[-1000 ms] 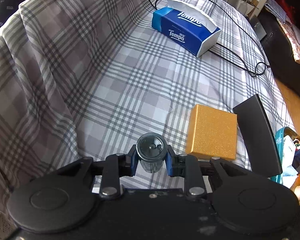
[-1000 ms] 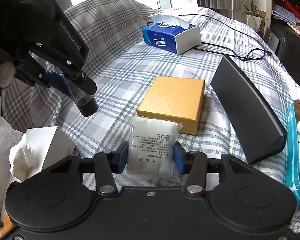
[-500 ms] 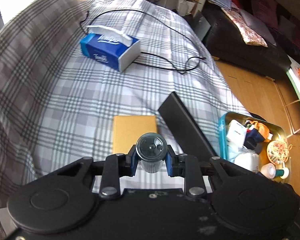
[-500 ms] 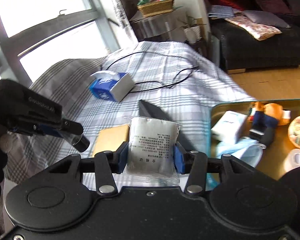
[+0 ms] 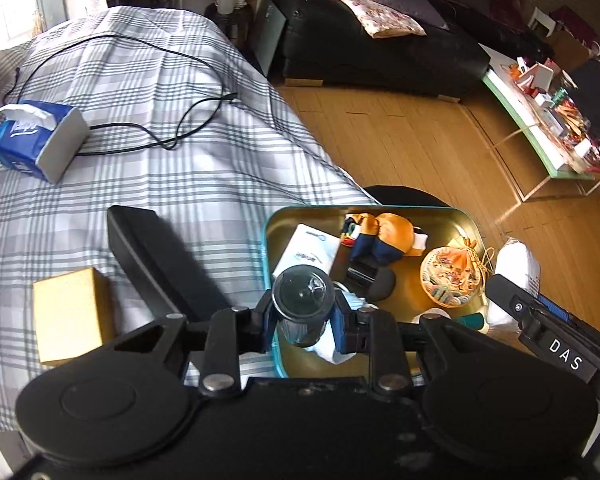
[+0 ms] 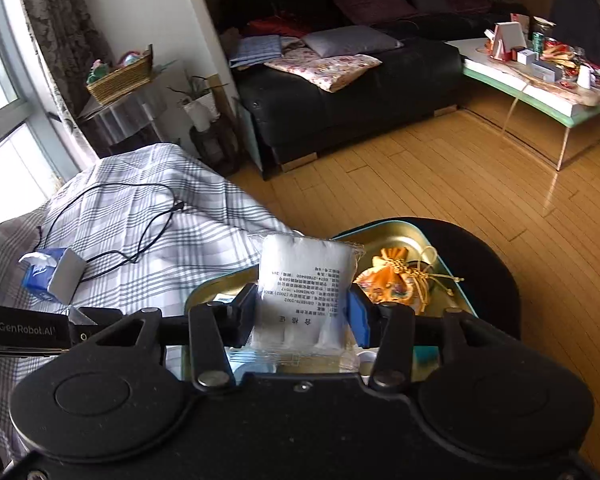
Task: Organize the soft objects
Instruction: 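Carry wipes packet and cylinder to the gold tray and release them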
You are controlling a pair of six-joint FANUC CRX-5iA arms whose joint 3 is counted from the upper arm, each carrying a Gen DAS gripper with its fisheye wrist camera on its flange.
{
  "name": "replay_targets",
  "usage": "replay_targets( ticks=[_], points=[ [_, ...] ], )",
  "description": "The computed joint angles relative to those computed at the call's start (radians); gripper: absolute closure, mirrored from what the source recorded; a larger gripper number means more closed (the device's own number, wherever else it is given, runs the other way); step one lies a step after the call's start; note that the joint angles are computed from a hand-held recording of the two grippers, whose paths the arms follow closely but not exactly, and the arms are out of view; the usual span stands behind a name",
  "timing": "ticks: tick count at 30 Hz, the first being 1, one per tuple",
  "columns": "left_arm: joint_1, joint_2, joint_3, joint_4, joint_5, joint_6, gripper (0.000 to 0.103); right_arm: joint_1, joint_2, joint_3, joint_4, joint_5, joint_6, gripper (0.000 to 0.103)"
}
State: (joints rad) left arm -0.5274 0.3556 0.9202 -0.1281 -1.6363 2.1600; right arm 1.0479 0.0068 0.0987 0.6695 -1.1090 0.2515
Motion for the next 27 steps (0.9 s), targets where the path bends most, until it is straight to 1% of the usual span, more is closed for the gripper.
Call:
replay_targets(
  ticks=[5,10,11,12,13,14,17,18,22,23,25,27],
  points=[
    [-0.014,0.083,0.075,0.028,-0.011,-0.011,0.079,-0.021,-0.005,0.003,-0.023,-0.025,0.01,0.056],
    [-0.025,0.126,0.113,0.023,-0.016,-0.018,0.078,-0.032,0.0,0.01,-0.033,-0.027,0.027,0.056],
    [-0.026,0.13,0.117,0.022,-0.019,-0.018,0.074,-0.033,0.003,0.012,-0.031,-0.028,0.03,0.056],
    [-0.025,0.129,0.115,0.021,-0.02,-0.017,0.065,-0.033,0.006,0.015,-0.029,-0.029,0.033,0.056],
    [-0.025,0.122,0.106,0.016,-0.017,-0.017,0.06,-0.033,0.01,0.018,-0.03,-0.029,0.039,0.056],
    [-0.027,0.113,0.095,0.008,-0.015,-0.015,0.053,-0.034,0.014,0.024,-0.034,-0.028,0.047,0.055],
    [-0.029,0.107,0.085,-0.007,-0.021,-0.01,0.048,-0.036,0.018,0.03,-0.05,-0.019,0.067,0.054],
    [-0.028,0.104,0.077,-0.007,-0.02,-0.006,0.044,-0.036,0.021,0.033,-0.052,-0.019,0.07,0.054],
    [-0.036,0.093,0.063,-0.028,-0.027,0.009,0.04,-0.035,0.036,0.052,-0.067,-0.036,0.087,0.053],
    [-0.038,0.092,0.063,-0.035,-0.031,0.011,0.038,-0.035,0.042,0.059,-0.068,-0.045,0.092,0.052],
    [-0.043,0.089,0.061,-0.045,-0.033,0.014,0.036,-0.032,0.049,0.064,-0.065,-0.061,0.095,0.046],
    [-0.049,0.086,0.059,-0.058,-0.038,0.016,0.034,-0.029,0.053,0.066,-0.057,-0.076,0.095,0.045]
  ],
)
